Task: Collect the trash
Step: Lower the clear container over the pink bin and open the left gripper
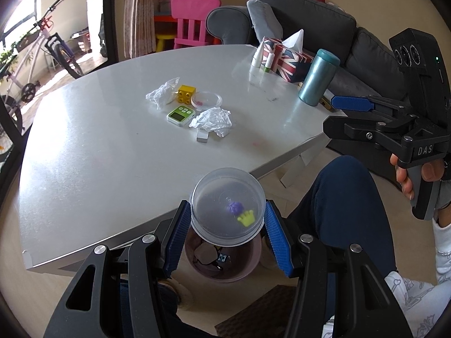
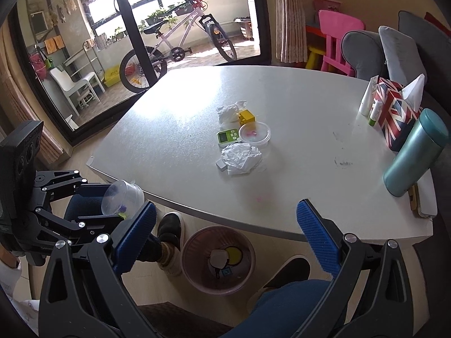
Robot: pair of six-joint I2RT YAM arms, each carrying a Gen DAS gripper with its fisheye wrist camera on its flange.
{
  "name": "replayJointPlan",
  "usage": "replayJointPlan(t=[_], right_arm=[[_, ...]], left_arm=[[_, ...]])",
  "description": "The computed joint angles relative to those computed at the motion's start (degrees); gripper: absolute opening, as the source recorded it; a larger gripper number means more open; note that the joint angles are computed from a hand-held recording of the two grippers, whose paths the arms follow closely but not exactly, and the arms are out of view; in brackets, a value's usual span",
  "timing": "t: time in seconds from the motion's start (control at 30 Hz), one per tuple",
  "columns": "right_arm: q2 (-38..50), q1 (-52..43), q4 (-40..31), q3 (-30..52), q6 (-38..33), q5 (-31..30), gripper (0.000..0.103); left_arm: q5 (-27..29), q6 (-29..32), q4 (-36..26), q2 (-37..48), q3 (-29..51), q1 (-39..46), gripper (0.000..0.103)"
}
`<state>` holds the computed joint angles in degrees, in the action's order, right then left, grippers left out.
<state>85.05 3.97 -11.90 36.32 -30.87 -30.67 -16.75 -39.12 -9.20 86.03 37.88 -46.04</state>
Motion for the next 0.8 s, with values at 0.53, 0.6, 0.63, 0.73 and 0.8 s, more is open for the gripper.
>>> replayJointPlan(t=[0.53, 0.6, 0.63, 0.73, 0.8], right_arm=[[0.96, -0.54, 0.18, 0.48, -0.25, -0.35, 0.098], [1.07, -0.68, 0.30, 0.50, -0.26, -0.42, 0.098], [1.19, -0.74, 0.42, 0.51, -0.27, -0.42, 0.098], [1.43, -0.91, 0.56, 0.55, -0.39, -0.50, 0.098], [1.56, -0.90, 0.45, 0.64, -0.33, -0.45, 0.098]], left_arm=[[0.93, 1.73, 1.71, 0.32, 0.14, -0.29, 0.085], [0.39, 1.66, 3.15, -0.13, -0.50, -0.62, 0.094], [0.41, 1.48, 3.04, 0.04, -0.36, -0.45, 0.094], [-0.03, 1.16, 2.86, 0.23, -0.29, 0.10, 0.096], [-0.56, 0.86, 2.43, 0.06, -0.40, 0.44, 0.096]])
